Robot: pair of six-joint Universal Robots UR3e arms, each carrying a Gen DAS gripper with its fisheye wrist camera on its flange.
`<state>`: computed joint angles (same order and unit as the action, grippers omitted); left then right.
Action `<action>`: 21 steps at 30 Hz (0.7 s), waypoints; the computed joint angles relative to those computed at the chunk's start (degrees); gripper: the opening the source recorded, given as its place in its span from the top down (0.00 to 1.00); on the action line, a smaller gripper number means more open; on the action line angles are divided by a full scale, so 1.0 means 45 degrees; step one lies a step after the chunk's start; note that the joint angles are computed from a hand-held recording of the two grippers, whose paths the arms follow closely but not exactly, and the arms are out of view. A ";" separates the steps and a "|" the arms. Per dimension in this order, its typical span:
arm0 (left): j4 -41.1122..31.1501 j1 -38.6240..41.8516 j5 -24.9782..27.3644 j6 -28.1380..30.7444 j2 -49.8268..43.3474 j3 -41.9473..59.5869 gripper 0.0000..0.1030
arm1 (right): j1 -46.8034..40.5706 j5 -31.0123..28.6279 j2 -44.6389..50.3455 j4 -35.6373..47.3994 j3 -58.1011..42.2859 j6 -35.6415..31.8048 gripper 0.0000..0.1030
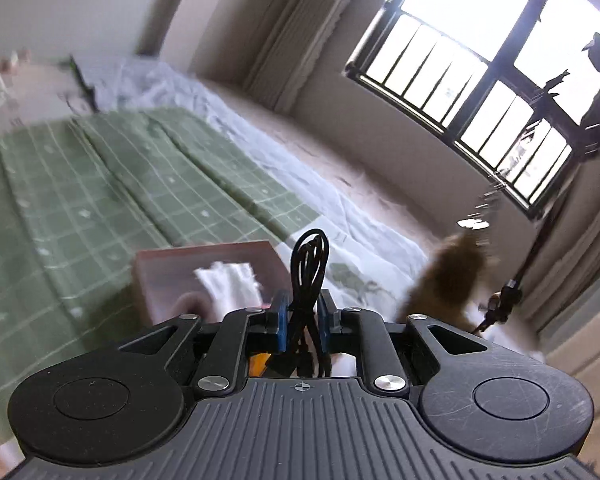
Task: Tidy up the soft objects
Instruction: 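Carry the furry tail and cable over the pink box and open both grippers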
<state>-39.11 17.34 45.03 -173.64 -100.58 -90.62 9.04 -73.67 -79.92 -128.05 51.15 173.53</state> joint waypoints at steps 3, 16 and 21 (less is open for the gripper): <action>0.0737 -0.1054 0.1586 -0.1100 -0.2677 0.2099 0.80 | -0.0334 0.0173 0.1742 0.0093 -0.1974 0.0420 0.98; 0.6107 0.0709 0.1703 0.1313 -0.0213 -0.4797 0.80 | -0.0911 0.0341 0.6576 -0.1215 -0.0938 0.2169 0.96; 0.5076 0.1936 0.1867 0.4034 0.2287 -0.7910 0.80 | -0.1124 -0.0320 0.4758 -0.3988 0.4094 0.2936 0.80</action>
<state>-16.27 26.06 53.43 -155.49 -90.29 -126.21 3.98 -75.11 -58.51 -146.00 69.57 186.75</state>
